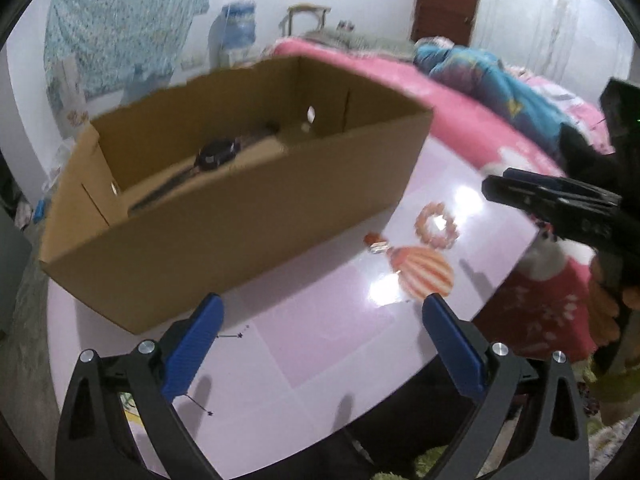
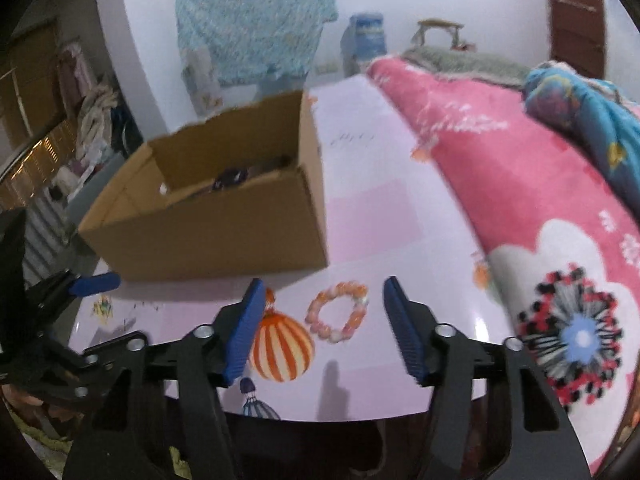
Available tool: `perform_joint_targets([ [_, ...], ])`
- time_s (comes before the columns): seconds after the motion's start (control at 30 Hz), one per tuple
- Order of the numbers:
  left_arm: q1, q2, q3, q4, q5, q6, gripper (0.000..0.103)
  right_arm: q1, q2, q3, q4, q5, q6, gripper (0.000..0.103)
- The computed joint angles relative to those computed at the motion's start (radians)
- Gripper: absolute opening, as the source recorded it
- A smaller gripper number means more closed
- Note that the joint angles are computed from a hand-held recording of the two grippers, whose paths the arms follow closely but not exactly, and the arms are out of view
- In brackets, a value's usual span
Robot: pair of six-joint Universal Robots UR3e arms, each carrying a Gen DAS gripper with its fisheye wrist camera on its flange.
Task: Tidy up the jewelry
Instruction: 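Withdraw the right gripper and move it over the pink-orange bead bracelet, then lower the right gripper onto the bead bracelet while the left gripper lowers to the silver charm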
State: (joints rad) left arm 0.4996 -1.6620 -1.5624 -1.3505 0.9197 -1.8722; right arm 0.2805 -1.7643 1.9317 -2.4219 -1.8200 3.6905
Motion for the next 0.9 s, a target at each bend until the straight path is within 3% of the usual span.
perform_joint_targets([
  [0.13,-0.065,-0.028,-0.048,0.157,0.076,-0.113,0.097,-0.018,0.08,-0.021,0.008,0.077,-0.036,0.037],
  [0.27,-0.111,-0.052,-0.072,0.255,0.147,-0.191,0.097,-0.005,0.154,-0.055,0.024,0.081,-0.068,0.033],
  [0.6,-0.167,-0.084,-0.066,0.324,0.217,-0.23,0.097,0.016,0.207,-0.062,0.051,0.033,-0.094,0.007],
  [0.9,-0.214,-0.09,-0.094,0.394,0.263,-0.249,0.097,-0.031,0.152,0.005,0.016,0.056,-0.098,0.007],
])
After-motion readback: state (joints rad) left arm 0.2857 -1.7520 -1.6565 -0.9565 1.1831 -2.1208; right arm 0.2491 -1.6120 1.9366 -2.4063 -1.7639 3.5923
